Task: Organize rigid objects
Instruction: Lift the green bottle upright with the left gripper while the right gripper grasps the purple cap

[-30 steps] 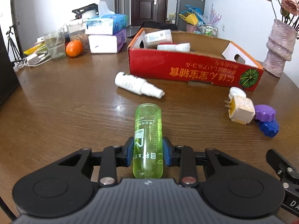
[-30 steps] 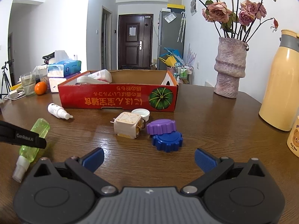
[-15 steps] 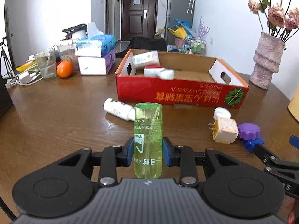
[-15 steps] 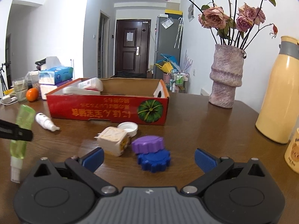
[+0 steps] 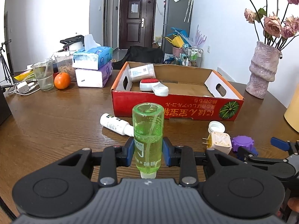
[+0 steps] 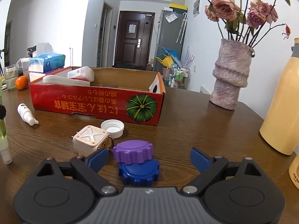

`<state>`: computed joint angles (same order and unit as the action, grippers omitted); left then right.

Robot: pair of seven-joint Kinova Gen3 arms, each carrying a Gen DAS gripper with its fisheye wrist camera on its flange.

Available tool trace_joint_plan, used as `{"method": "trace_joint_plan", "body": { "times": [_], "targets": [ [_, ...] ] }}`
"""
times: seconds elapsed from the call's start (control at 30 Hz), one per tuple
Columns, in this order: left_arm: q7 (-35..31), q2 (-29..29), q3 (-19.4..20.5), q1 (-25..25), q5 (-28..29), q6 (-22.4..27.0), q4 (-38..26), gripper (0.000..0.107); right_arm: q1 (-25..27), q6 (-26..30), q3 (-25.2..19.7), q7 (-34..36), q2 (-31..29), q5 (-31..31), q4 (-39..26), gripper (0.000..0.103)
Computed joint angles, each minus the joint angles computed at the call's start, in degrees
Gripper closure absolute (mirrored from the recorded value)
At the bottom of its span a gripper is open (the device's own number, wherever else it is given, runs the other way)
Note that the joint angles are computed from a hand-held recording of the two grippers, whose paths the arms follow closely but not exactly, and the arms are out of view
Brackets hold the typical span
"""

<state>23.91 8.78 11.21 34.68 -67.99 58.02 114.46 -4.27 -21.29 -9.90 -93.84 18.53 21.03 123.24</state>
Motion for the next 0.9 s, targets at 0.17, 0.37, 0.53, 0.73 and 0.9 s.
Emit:
{"method": "trace_joint_plan", "body": {
  "times": [0.17,0.37,0.53,0.73,0.9],
  "targets": [
    [-0.3,0.1,-0.2,-0.4,0.0,-0.7,-0.1,0.076,-0.5,1.4,-0.2,0.5,1.2,0.5,-1.8,0.024],
    [-0.3,0.1,-0.2,-0.4,-0.1,-0.6,-0.1,0.076,4.7,4.8,-6.0,-4.0,2.6,6.6,-4.6,0.058],
    [-0.1,0.1,-0.3,-0.4,-0.4,-0.8,0.1,0.076,4.7,1.6,-5.0,-4.7,2.2,7.1,-3.1,0.058],
    [0.2,-0.3,-0.2,-0.5,-1.4,-0.9,-0.1,0.076,4.9,-3.3,-3.7,-7.1,0.5,8.7,-0.7,0.058],
    [-0.2,-0.7,0.1,-0.5,-2.3,-0.5,-1.0,0.076,4.5,-7.6,-2.4,-11.3,-1.7,11.4,1.0,0.058]
  ]
}}
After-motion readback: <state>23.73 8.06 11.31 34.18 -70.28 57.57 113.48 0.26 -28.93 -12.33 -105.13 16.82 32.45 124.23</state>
